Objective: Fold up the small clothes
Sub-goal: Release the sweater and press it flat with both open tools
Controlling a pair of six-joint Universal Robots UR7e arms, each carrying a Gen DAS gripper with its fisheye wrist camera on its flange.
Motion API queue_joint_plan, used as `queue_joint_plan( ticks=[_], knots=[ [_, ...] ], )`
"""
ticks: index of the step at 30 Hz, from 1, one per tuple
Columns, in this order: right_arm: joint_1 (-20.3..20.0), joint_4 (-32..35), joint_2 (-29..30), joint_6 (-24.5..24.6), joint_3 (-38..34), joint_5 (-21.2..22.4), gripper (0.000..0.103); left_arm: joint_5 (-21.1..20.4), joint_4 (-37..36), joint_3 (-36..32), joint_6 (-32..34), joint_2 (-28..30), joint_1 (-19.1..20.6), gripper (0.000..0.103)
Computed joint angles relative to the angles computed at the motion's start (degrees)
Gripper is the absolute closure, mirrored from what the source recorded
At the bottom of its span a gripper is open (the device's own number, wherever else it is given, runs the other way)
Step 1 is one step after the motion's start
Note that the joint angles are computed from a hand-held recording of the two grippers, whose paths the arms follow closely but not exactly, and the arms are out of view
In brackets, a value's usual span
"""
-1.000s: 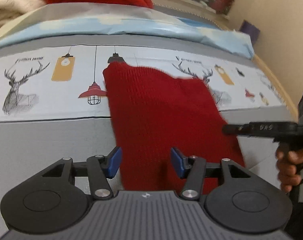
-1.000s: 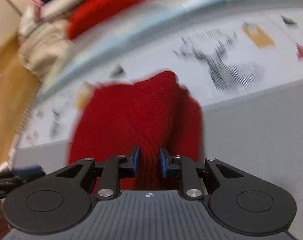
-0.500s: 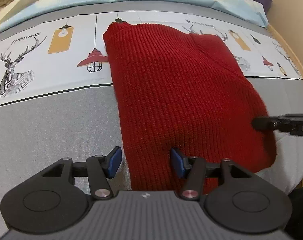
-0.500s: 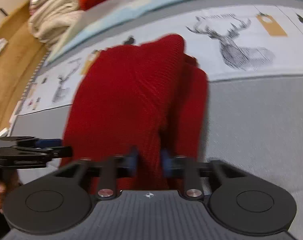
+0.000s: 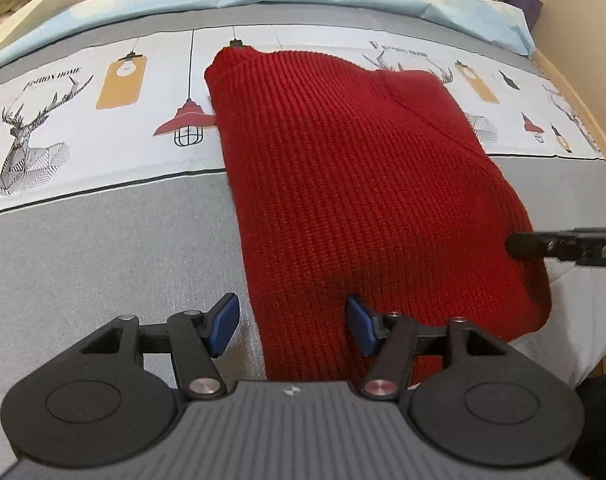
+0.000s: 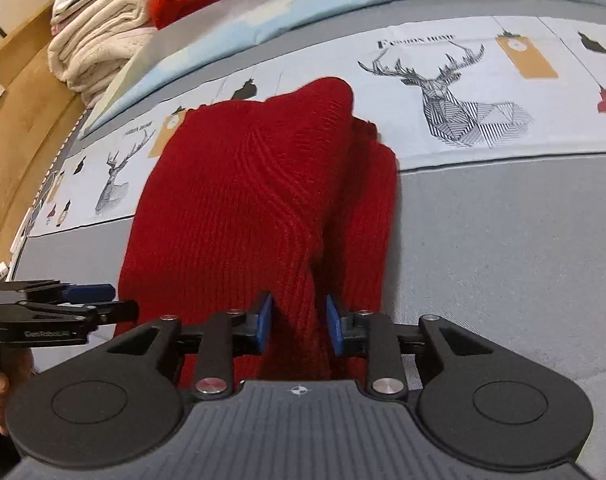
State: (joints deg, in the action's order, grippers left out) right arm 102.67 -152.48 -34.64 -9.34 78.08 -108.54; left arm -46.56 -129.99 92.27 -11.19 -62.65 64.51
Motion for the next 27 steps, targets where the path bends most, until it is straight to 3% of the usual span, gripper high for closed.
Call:
queue_joint_plan(
  ticks=[2,4,7,10,12,15,17,19,21,23,25,27],
  knots=[
    [0.2,1.7,0.8,-0.5,-0.7,-3.0,0.057,0.4,1.7,-0.1,-0.2,0.2,0.3,0.033],
    [0.6,1.8,1.1,-2.4,-0.7,-5.1,0.055,1.1,3.4,0.1,0.1,0.1,0.4,0.027],
    [1.5,-1.8,0.3,-3.6,0.9,-5.9,0.055,3.3,0.4,2.2,0.8,-1.3,-0.5,0.027],
    [3.3,-13.5,-0.8,-8.8,5.2,-9.0,0.053,9.3,-9.9,7.6,8.1,-3.3,-3.7,0.026],
    [4.1,-21.1,-1.1,-12.5,7.5,-11.4,0.053,12.6,-18.0,11.5,13.9,-4.7,-6.0,0.015],
    [4.9,-30.5,-1.7,-16.7,10.1,-13.2,0.053,15.9,-26.1,16.4,14.8,-7.2,-9.1,0.010],
    [5.7,-39.0,-3.0,-19.6,13.7,-12.3,0.051,16.8,-30.4,19.4,13.9,-9.0,-11.1,0.010],
    [6.6,-47.1,-4.5,-21.4,18.2,-10.5,0.038,19.1,-37.9,23.3,16.0,-10.1,-13.6,0.010],
    [7.4,-54.8,-6.1,-23.0,23.3,-8.2,0.034,23.4,-47.2,26.6,19.7,-9.3,-16.3,0.010],
    [8.1,-60.8,-7.1,-23.6,27.7,-6.9,0.028,25.8,-48.9,29.5,17.6,-9.8,-18.6,0.010],
    [8.6,-64.8,-7.7,-22.1,31.2,-6.8,0.021,26.5,-41.1,31.4,8.2,-12.0,-19.8,0.010],
    [9.3,-64.9,-7.9,-20.4,33.1,-8.9,0.021,25.8,-35.3,33.3,1.2,-14.3,-21.2,0.010]
  ],
)
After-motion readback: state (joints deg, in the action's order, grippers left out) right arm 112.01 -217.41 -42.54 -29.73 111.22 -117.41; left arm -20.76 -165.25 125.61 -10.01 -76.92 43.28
